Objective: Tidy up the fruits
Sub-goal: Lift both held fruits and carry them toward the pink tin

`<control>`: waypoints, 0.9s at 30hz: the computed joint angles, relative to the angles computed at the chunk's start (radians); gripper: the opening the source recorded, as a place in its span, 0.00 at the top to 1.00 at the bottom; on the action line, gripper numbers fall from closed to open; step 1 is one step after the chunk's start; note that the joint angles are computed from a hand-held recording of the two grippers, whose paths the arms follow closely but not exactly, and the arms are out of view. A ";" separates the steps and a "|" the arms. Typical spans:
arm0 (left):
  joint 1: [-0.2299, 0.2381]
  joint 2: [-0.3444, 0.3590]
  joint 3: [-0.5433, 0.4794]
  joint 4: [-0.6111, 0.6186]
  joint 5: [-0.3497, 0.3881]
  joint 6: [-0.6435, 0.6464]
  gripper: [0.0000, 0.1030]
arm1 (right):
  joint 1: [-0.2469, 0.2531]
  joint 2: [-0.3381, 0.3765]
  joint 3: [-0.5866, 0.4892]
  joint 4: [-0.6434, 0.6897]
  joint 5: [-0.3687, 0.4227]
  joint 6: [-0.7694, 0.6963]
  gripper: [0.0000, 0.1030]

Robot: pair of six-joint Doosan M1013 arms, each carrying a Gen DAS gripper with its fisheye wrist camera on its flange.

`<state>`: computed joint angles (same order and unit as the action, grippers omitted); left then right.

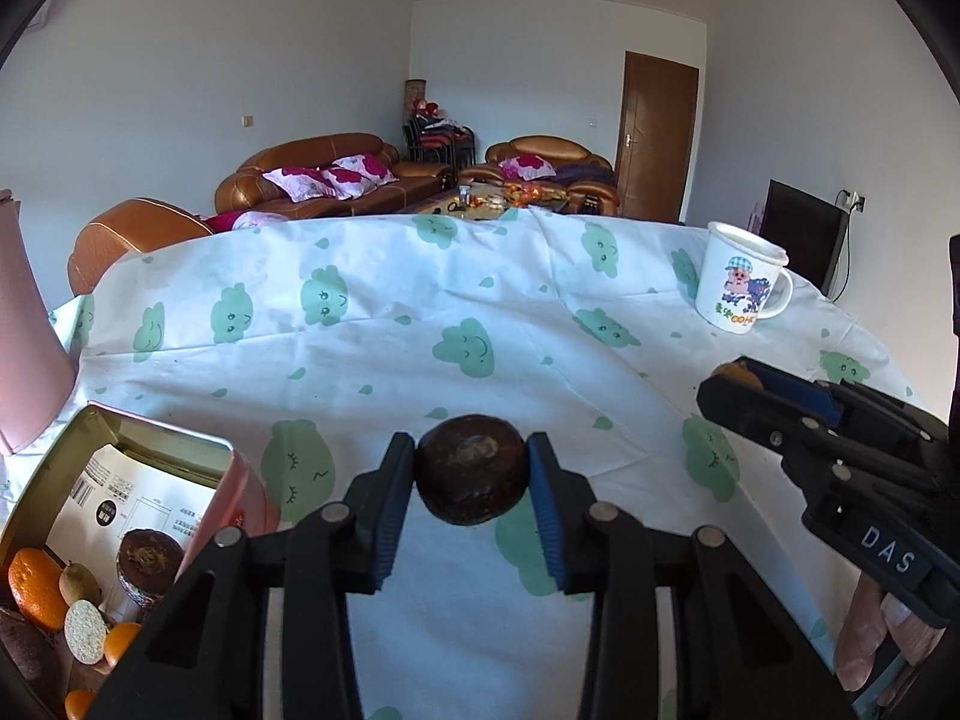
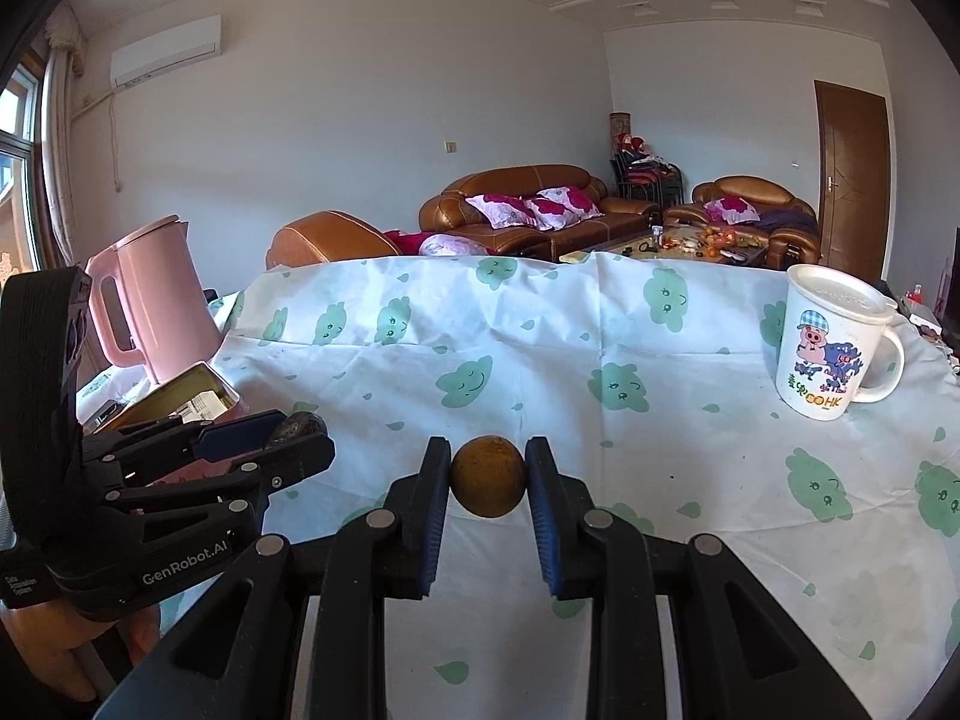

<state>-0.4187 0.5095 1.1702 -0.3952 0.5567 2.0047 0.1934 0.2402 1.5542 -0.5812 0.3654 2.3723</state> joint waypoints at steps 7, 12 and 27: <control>-0.003 -0.020 0.035 -0.007 -0.064 0.014 0.62 | 0.004 -0.007 0.014 -0.085 -0.023 0.075 0.73; -0.005 -0.036 0.064 -0.020 -0.117 0.039 0.62 | 0.006 -0.011 0.020 -0.135 -0.031 0.122 0.73; -0.005 -0.068 0.122 -0.077 -0.227 0.088 0.62 | 0.020 -0.023 0.044 -0.353 -0.048 0.310 0.73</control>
